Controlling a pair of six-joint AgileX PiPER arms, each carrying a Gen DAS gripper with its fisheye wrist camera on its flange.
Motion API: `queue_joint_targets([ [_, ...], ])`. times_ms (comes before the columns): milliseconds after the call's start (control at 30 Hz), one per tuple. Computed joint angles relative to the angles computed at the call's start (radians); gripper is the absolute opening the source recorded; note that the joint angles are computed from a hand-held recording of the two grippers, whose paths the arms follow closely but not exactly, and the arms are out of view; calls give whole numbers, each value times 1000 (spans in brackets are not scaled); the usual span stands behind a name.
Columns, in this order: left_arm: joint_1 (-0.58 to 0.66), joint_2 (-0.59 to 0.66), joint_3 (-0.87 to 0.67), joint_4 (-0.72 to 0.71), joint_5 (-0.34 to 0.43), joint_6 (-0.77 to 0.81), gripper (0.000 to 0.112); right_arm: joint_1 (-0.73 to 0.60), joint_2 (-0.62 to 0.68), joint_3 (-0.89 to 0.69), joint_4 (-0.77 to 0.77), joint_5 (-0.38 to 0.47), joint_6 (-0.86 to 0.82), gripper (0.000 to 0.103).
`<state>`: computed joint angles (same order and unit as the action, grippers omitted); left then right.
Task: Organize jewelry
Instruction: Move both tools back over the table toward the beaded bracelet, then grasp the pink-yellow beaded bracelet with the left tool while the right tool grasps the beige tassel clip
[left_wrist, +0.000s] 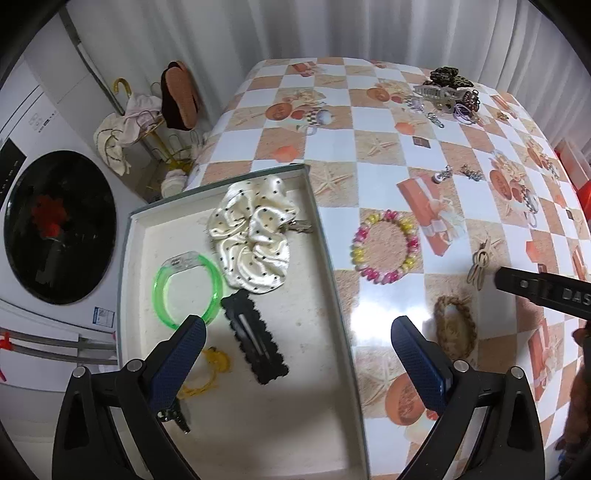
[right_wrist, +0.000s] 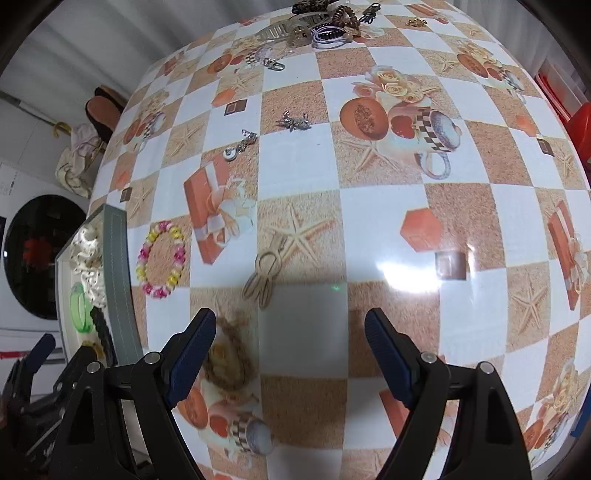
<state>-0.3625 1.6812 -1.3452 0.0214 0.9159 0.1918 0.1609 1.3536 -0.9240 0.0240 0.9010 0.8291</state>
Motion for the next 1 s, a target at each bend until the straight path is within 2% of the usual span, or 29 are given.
queue_joint_targets([
  [233, -20, 36, -42, -28, 10, 27, 103, 11, 81, -42, -51, -45, 26, 85],
  [400, -38, 68, -84, -61, 15, 60, 103, 36, 145, -78, -111, -47, 31, 66],
  [533, -48, 107, -137, -97, 30, 84, 103, 85, 174, -103, -218, -12, 59, 56],
  [700, -76, 154, -196, -127, 46, 105, 103, 108, 166, -90, -290, 20, 65, 26],
  [800, -104, 183, -222, -135, 50, 113, 103, 91, 145, -68, -291, 12, 43, 13],
  [833, -112, 190, -227, -135, 50, 115, 100, 80, 135, -58, -284, 5, 32, 11],
  [867, -123, 202, -235, -129, 49, 112, 90, 75, 130, -52, -280, 1, 29, 9],
  [1000, -155, 260, -272, -113, 67, 95, 85, 69, 121, -37, -273, -23, 31, 8],
])
